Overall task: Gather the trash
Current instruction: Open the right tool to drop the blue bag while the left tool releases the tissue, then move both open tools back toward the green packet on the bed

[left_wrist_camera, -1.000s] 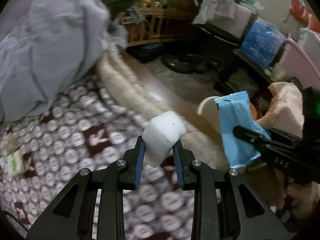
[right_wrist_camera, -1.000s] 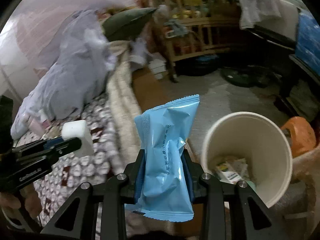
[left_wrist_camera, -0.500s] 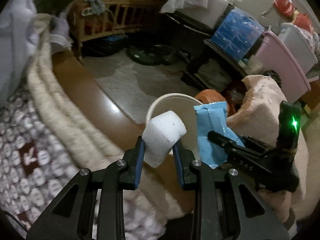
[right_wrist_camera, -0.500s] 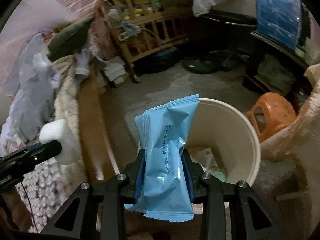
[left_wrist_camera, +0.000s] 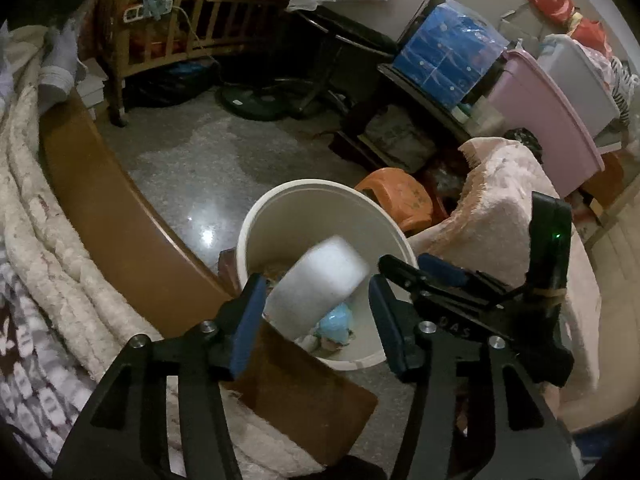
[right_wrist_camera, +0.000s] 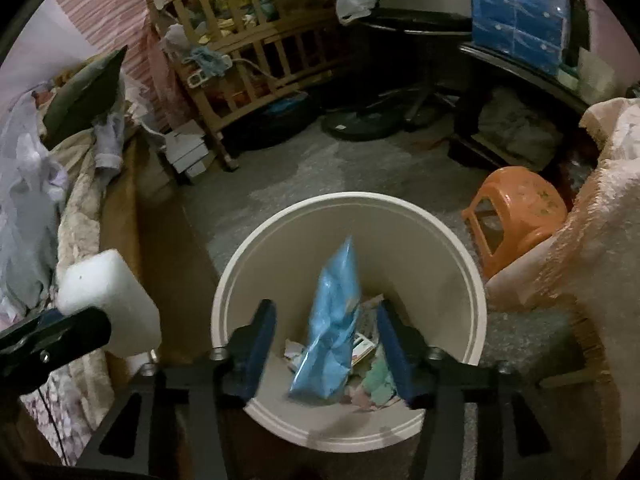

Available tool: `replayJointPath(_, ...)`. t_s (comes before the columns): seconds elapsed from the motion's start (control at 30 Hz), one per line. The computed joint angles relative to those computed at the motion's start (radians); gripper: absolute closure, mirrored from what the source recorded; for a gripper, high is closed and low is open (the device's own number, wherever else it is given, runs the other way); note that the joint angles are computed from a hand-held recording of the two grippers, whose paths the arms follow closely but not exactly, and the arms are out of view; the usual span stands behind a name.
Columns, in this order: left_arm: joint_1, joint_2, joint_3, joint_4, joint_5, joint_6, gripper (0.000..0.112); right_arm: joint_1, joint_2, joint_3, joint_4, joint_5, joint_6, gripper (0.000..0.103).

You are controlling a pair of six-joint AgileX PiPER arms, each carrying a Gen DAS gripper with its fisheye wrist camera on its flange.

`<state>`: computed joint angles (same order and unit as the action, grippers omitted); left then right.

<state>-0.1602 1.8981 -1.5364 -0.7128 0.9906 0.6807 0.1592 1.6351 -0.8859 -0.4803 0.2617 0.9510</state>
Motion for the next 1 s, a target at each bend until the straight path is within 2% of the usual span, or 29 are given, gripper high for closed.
replayJointPath(0.1, 0.005, 0.004, -0.002, 0.02, -0.003, -0.013, 0.06, -0.011, 0.008, 0.002, 0.097, -0.014, -0.09, 0.044)
replayJointPath(0.23, 0.027, -0.006, 0.015, 0.025, -0.009, -0.012, 0.059, 0.0, 0.008, 0.006, 0.135, -0.019, -0.112, 0.044)
replayJointPath(0.73, 0.177, -0.125, 0.17, 0.14, -0.162, -0.02, 0.06, 0.196, 0.018, -0.085, -0.018, 0.072, 0.046, 0.044)
replayJointPath(1.0, 0.319, -0.159, 0.221, 0.165, -0.188, 0.013, 0.06, 0.323, 0.064, -0.199, 0.0, 0.126, 0.027, 0.043)
